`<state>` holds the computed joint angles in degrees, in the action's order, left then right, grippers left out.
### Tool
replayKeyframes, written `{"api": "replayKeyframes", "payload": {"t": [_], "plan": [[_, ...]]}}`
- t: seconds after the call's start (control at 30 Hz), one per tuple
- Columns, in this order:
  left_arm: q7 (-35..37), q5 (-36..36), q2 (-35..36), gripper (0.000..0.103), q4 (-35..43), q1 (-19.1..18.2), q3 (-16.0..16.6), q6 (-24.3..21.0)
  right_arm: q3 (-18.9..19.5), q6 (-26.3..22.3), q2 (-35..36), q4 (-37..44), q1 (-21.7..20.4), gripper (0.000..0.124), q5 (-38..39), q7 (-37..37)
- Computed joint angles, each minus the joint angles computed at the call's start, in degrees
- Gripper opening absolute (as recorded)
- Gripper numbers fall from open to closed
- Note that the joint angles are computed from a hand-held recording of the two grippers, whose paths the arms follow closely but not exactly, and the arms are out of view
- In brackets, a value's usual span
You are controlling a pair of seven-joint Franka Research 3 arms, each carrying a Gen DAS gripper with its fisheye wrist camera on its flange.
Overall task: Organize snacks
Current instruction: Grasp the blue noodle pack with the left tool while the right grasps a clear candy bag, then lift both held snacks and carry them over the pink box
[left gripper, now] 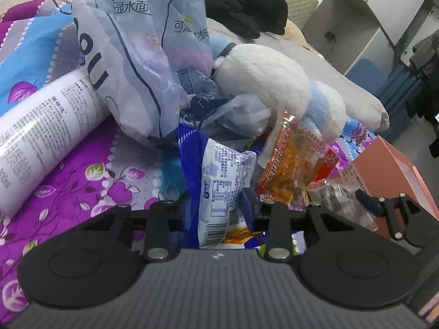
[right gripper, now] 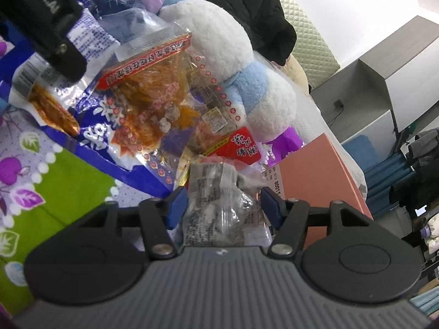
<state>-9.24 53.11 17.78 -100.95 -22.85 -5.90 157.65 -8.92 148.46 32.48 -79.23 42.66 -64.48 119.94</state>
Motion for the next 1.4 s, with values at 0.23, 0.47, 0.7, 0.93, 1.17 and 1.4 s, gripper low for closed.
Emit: {"api": "replayKeyframes", "payload": {"t": [0.23,0.47,0.7,0.93,1.17,1.4], "plan": [[-5.58,1.27,-4.35,0.034,-4.28,-0.64,-1.13,-2.19,0.73,0.7,-2.98,-2.82,-0.32,0.05,0.36,0.63],[-13.04,2.34,-10.78,0.029,-10.4,-0.4,-4.62,-7.72,3.61,2.73,-8.84,-9.27,-2.26,0.05,2.13,0.91],[-18.67,1.26,-17.5,0.027,-15.61,-0.4,-9.56,-15.96,8.45,6.33,-15.3,-16.98,-6.6,0.05,13.3,-1.81],[-21.79,-2.0,-23.05,0.027,-19.65,-0.96,-13.8,-21.44,11.74,9.76,-24.67,-29.16,-9.52,0.05,20.21,-2.73],[-24.42,-4.95,-26.43,0.027,-20.53,-2.59,-17.54,-26.15,16.76,13.93,-33.83,-40.25,-14.61,0.05,46.35,-16.47],[-28.31,-8.55,-26.08,0.027,-20.0,-5.56,-19.64,-28.77,18.39,12.66,-40.49,-47.03,-15.03,0.05,66.24,-28.89]]}}
